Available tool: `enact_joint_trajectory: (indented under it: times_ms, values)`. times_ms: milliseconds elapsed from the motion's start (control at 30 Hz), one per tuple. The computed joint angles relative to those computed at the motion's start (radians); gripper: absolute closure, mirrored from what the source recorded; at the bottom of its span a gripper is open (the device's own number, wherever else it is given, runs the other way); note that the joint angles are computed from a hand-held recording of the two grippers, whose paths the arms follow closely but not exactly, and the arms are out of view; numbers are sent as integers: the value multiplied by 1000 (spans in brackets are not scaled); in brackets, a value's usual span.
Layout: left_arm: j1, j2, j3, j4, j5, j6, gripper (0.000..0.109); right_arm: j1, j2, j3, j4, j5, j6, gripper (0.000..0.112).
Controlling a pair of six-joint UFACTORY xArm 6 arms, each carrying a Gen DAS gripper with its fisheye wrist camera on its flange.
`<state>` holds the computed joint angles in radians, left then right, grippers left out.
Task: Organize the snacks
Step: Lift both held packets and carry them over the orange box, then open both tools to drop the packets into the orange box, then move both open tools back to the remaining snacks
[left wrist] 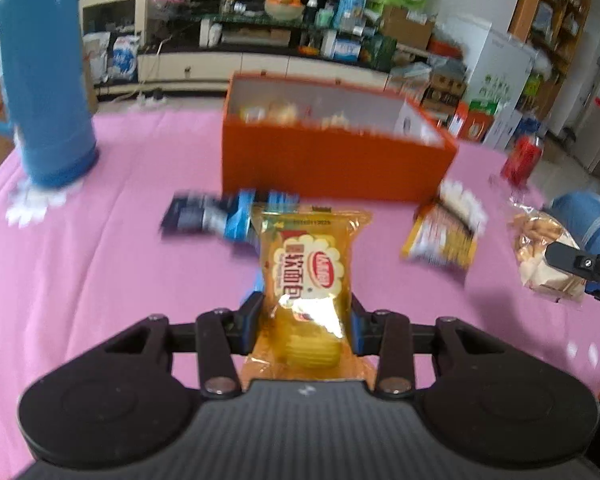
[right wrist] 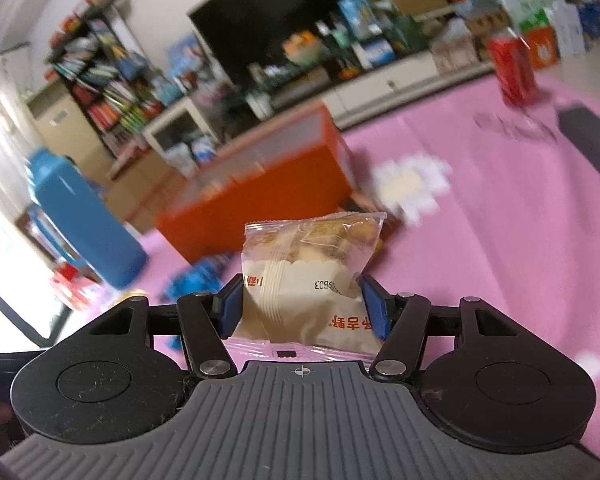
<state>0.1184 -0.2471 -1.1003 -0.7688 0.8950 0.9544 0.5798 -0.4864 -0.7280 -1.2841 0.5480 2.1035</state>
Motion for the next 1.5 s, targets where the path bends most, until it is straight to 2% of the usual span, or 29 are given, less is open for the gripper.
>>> enact_joint_trajectory:
  times_ms: [100, 233, 367, 500, 567, 633, 667, 700, 733, 800, 833, 933, 1000, 1100, 1267, 1400, 1500]
  values:
    - [-47, 104, -149, -26, -29, -20, 69, -73, 67, -119, -15, -49, -121, 62]
    - [-135, 306, -411, 4, -79, -109, 69, -189, 257, -359, 18, -122, -346, 62]
    - [-209, 544, -702, 64, -86, -225, 69, -280, 493, -610, 177, -184, -637, 62]
    - [-258, 778, -973, 160, -54, -323, 70, -320, 702, -817, 356, -195, -893, 61]
    - [-271, 872, -1076, 212, -44, -362, 69, -329, 792, -899, 444, -187, -999, 60]
    - [-275, 918, -1117, 256, -49, -393, 67, -331, 862, -967, 526, -160, -1088, 55]
    - [-273, 908, -1095, 258, -62, -396, 61, -332, 883, -985, 549, -153, -1103, 54]
    - [-269, 871, -1031, 225, -96, -359, 49, -335, 881, -978, 536, -171, -1076, 55]
    - [-263, 815, -940, 178, -143, -300, 47, -340, 859, -945, 484, -203, -1012, 54]
    - [-254, 705, -780, 111, -218, -189, 47, -344, 786, -868, 308, -239, -816, 37]
    - [-248, 645, -699, 84, -248, -146, 47, -339, 750, -830, 243, -239, -746, 34]
    - [-217, 484, -501, -6, -258, -50, 46, -309, 602, -678, 115, -227, -589, 30]
    - [-195, 383, -380, -15, -250, -24, 45, -274, 496, -563, 71, -204, -494, 22]
    - [-163, 231, -191, 13, -247, -11, 44, -195, 350, -404, 86, -122, -439, 17]
    - [-67, -10, 91, 45, -169, 6, 43, -14, 140, -159, 140, 38, -318, 15]
    - [5, -185, 289, 103, -141, 9, 43, 145, 42, -20, 188, 161, -174, 15]
    - [48, -263, 380, 151, -107, -5, 43, 248, 14, 49, 200, 214, -21, 15]
